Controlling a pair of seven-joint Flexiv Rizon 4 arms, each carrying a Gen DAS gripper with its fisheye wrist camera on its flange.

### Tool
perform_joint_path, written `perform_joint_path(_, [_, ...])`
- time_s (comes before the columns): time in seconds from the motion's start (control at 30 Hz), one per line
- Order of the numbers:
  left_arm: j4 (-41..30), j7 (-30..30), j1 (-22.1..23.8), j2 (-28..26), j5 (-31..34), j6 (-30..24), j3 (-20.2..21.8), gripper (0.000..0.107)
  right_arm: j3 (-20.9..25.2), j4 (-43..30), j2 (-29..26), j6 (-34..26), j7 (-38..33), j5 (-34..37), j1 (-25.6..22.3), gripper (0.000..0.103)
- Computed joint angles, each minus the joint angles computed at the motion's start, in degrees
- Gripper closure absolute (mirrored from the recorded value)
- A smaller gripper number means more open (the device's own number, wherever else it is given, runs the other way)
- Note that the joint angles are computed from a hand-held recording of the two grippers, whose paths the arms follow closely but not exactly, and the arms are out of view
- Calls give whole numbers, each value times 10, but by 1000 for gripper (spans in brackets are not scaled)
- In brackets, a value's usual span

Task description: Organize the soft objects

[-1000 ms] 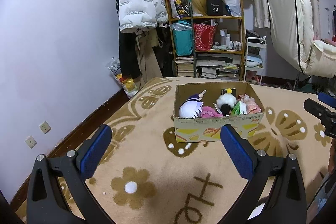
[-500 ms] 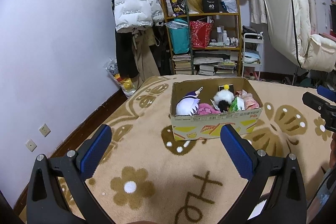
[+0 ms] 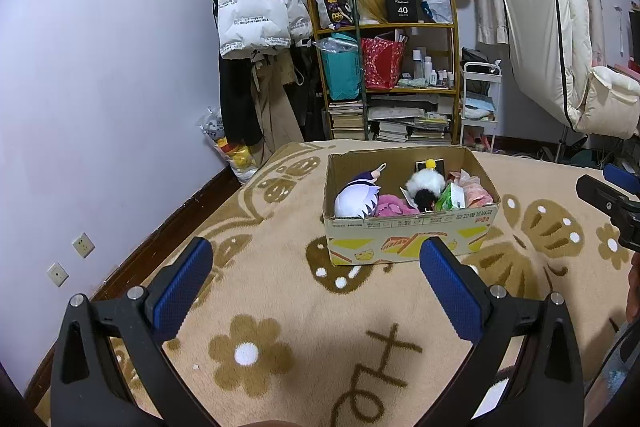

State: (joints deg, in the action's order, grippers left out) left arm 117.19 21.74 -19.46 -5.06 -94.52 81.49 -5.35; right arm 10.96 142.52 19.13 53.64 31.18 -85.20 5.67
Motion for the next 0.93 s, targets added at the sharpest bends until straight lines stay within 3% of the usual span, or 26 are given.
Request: perform_joint_path(0.93, [3, 7, -3, 2, -9, 3, 0, 5, 1, -3, -4, -5, 4, 3, 2, 0])
